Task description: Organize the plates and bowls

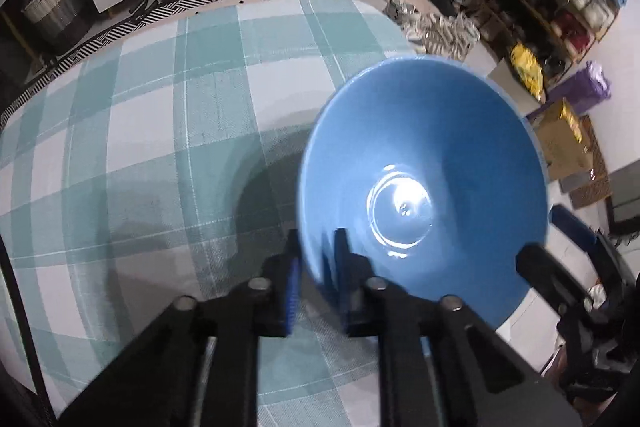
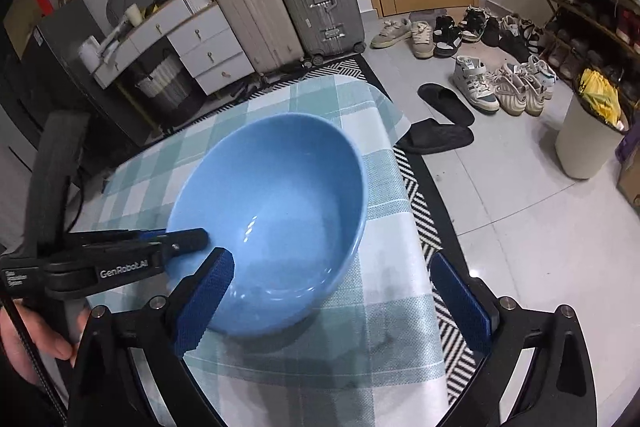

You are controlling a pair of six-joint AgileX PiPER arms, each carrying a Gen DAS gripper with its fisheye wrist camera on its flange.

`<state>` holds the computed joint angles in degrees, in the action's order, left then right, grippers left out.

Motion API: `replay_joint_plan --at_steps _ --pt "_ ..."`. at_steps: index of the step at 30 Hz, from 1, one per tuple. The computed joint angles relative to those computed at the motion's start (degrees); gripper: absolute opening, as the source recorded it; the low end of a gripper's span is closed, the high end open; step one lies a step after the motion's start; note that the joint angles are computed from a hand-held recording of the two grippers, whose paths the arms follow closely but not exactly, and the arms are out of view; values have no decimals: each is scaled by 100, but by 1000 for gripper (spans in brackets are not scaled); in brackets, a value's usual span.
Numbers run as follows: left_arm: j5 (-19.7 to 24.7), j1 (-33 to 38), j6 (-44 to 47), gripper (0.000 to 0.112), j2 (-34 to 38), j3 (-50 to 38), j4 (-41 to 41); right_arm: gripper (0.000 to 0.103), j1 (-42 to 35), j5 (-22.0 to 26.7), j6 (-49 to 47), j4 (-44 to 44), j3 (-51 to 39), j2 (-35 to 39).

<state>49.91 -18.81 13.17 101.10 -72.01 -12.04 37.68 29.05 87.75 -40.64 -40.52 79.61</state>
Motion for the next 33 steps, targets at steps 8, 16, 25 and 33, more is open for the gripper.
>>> replay_joint_plan --at_steps 8,16,25,33 --pt "54 17 -39 9 -157 82 109 100 -427 -340 -770 936 -22 12" --pt "97 60 -26 9 -219 162 196 57 -546 99 -2173 2095 -557 452" --pt "110 124 118 9 -287 272 164 21 -414 373 -2304 2136 -768 778" --pt "253 242 193 9 -454 404 252 13 -201 757 -2401 2303 -1040 913"
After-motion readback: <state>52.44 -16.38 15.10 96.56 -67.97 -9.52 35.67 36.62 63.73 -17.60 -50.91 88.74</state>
